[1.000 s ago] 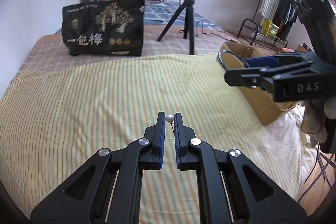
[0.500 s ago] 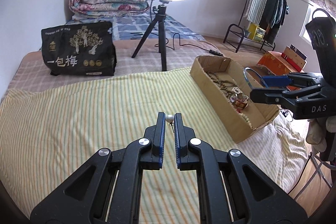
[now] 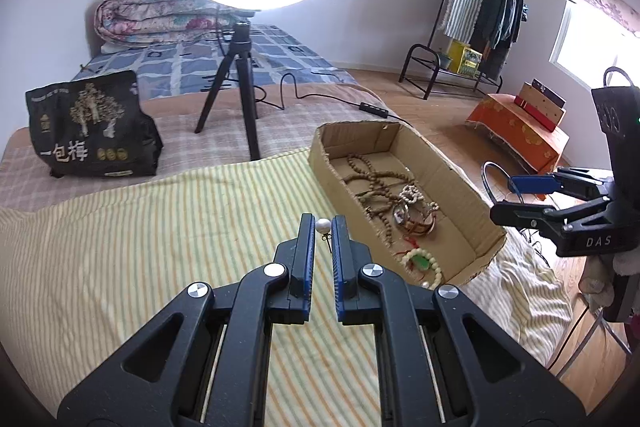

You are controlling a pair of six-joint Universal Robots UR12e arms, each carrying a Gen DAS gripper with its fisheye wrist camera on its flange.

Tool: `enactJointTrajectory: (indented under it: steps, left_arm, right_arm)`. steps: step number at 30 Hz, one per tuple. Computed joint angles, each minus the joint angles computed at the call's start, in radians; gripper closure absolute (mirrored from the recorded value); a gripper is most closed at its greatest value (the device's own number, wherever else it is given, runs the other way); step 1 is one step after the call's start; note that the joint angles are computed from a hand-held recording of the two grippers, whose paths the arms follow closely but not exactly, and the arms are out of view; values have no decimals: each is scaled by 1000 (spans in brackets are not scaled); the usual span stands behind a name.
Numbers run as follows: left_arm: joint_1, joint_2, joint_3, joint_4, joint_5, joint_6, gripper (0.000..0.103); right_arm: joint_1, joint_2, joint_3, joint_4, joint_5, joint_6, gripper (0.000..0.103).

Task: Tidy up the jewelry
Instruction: 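Carry the pearl with the left gripper while the right gripper carries the black ring to the box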

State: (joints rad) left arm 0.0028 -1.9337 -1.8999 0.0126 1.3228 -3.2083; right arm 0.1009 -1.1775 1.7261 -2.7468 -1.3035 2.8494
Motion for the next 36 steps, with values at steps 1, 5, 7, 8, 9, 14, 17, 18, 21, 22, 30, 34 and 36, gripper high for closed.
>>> enactJointTrajectory:
  steps: [1,5,7,8,9,14,17,18,21,22,30,34,36]
  left_arm:
    - [-4,-7,10,-3,-1,-3,97]
    - [-20,-30,45,-12,-3,-14,97]
    - [-26,-43,62,-17,-5,-20,97]
    - [-29,-50,72,-20,-7,-21,97]
    - [-33,-56,81,-24,-7,-23,97]
    - [-49,-88,126,-45,-4,-19,97]
    - [-60,-106,151,-55,1,-19,97]
    - [-63,-112,159,-58,2,-21,97]
    - [-71,-127,181,-66,2,-27,97]
    - [-74,-133,189,-70,3,-27,97]
    - [-89,-166,232,-97,20,-28,97]
    - [-92,-177,249,-106,25,-33,97]
    - [-92,-180,253,-110,24,-34,97]
  right_arm:
    - [-3,0,0,-2,-4,0,30]
    - [-18,0,5,-8,-7,-4,29]
    - [-23,3,5,-9,-9,-4,30]
    - [-26,5,3,-8,-9,-3,30]
    - [-29,7,2,-8,-9,-2,30]
    - [-37,19,-3,-6,-4,1,29]
    - [-39,28,-6,-3,-1,2,29]
    - [-39,30,-7,-1,0,1,29]
    - [-43,39,-12,4,7,2,29]
    - [-43,42,-13,3,6,3,29]
    - [-48,55,-19,-6,4,15,29]
    - [-47,61,-23,-8,1,21,29]
    - [-46,64,-24,-6,0,22,29]
